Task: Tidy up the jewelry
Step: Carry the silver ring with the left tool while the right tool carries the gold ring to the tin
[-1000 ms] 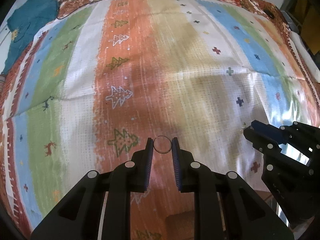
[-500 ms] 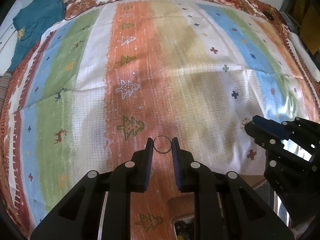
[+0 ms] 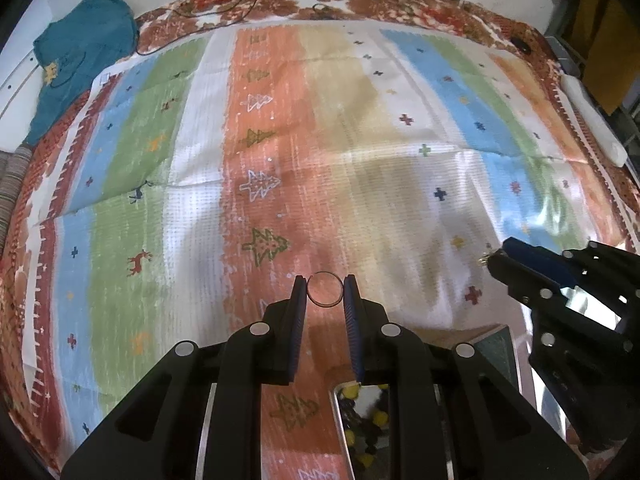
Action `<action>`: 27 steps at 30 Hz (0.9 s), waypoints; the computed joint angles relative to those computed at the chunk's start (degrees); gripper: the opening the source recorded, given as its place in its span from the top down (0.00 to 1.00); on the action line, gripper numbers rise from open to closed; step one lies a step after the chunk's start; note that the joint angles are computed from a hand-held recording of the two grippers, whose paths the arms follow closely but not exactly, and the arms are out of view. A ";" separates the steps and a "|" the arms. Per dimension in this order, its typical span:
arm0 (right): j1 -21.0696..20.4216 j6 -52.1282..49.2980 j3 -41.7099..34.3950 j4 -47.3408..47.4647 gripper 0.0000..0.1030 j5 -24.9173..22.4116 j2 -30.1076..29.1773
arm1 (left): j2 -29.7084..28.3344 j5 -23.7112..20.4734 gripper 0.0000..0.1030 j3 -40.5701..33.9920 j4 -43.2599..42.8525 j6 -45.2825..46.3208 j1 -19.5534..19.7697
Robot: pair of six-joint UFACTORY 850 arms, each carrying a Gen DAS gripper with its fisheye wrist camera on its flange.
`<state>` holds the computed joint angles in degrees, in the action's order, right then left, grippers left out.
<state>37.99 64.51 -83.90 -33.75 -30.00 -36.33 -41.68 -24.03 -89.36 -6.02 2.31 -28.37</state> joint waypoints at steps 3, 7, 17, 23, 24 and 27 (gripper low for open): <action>0.46 0.71 0.91 -0.34 0.86 0.10 0.79 | 2.13 1.21 0.82 2.41 -1.49 1.75 -0.18; 1.25 2.68 2.60 -1.62 0.86 0.56 2.33 | 4.78 2.89 0.82 5.46 -2.92 3.45 -0.51; 2.99 7.04 5.76 -4.15 0.86 2.26 5.31 | 9.93 5.41 0.82 11.82 -8.28 9.44 -1.61; 4.00 9.05 7.04 -5.30 0.86 2.50 6.53 | 12.35 6.59 0.82 14.76 -12.57 13.37 -1.91; 4.14 8.99 7.31 -5.11 0.86 2.76 6.73 | 12.73 6.70 0.82 15.19 -13.23 13.99 -1.91; 4.40 9.19 7.89 -5.09 0.86 3.09 7.04 | 13.85 7.27 0.82 16.46 -16.00 16.50 -1.85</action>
<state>42.40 73.71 -76.01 -38.84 -26.91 -29.29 -27.83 -16.76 -72.90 -22.02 18.81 -30.21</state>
